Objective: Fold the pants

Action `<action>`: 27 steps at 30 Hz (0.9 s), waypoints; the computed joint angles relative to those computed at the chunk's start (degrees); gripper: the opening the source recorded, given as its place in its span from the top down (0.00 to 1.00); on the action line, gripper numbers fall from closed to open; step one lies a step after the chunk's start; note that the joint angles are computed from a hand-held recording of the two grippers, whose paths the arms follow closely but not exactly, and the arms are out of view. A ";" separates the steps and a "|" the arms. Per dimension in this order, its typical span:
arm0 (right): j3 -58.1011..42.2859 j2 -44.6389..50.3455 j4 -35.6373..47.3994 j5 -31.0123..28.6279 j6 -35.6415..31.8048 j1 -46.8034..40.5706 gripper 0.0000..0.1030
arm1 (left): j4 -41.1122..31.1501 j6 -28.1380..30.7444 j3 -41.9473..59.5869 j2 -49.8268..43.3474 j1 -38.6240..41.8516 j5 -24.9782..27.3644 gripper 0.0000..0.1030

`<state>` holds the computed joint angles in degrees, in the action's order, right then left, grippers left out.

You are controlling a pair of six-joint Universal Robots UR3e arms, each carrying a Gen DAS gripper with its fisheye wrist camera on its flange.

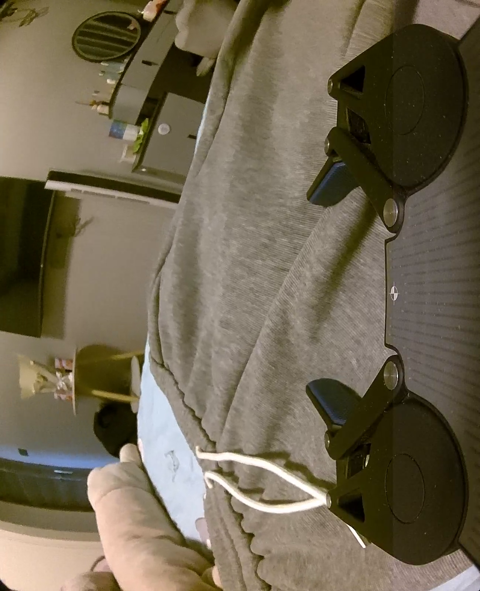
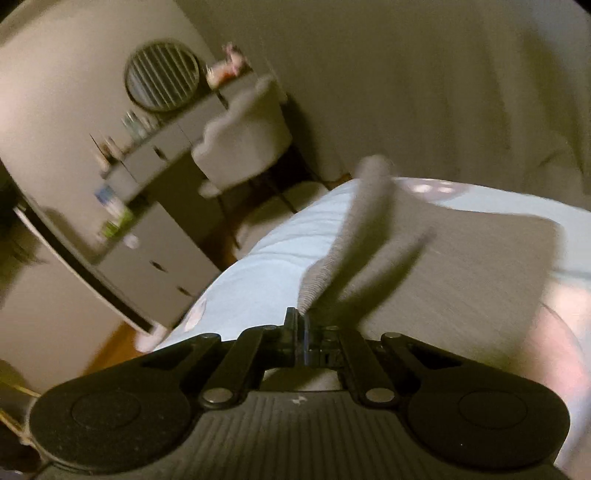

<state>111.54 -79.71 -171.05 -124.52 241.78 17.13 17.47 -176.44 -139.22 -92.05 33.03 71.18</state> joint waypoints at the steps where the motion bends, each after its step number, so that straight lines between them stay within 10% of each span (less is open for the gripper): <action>1: 3.71 -2.70 0.66 -2.91 2.97 3.78 0.97 | -0.21 -0.45 -0.24 0.47 0.51 -0.68 0.00; 8: 10.27 -13.43 27.22 -8.75 22.31 21.23 0.95 | -5.54 0.64 -1.52 5.54 2.30 -3.48 0.00; 15: -7.71 -3.35 35.47 -17.80 -2.76 20.35 0.49 | -14.95 5.05 -2.64 13.06 7.43 -11.55 0.00; 18: -11.36 1.45 33.85 -13.46 -12.62 14.54 0.52 | -17.06 7.59 -2.81 14.20 7.93 -12.42 0.00; 21: -14.60 3.86 41.55 -10.65 -11.21 9.30 0.66 | -17.69 9.70 -3.52 15.27 8.57 -13.43 0.00; 23: -13.02 2.89 40.39 -8.81 -11.46 7.53 0.93 | -18.83 10.60 -3.62 15.78 9.09 -14.62 0.00; 27: -8.46 -3.90 38.80 -15.67 -1.93 11.91 0.93 | -19.48 11.99 -3.28 15.48 9.67 -16.32 0.00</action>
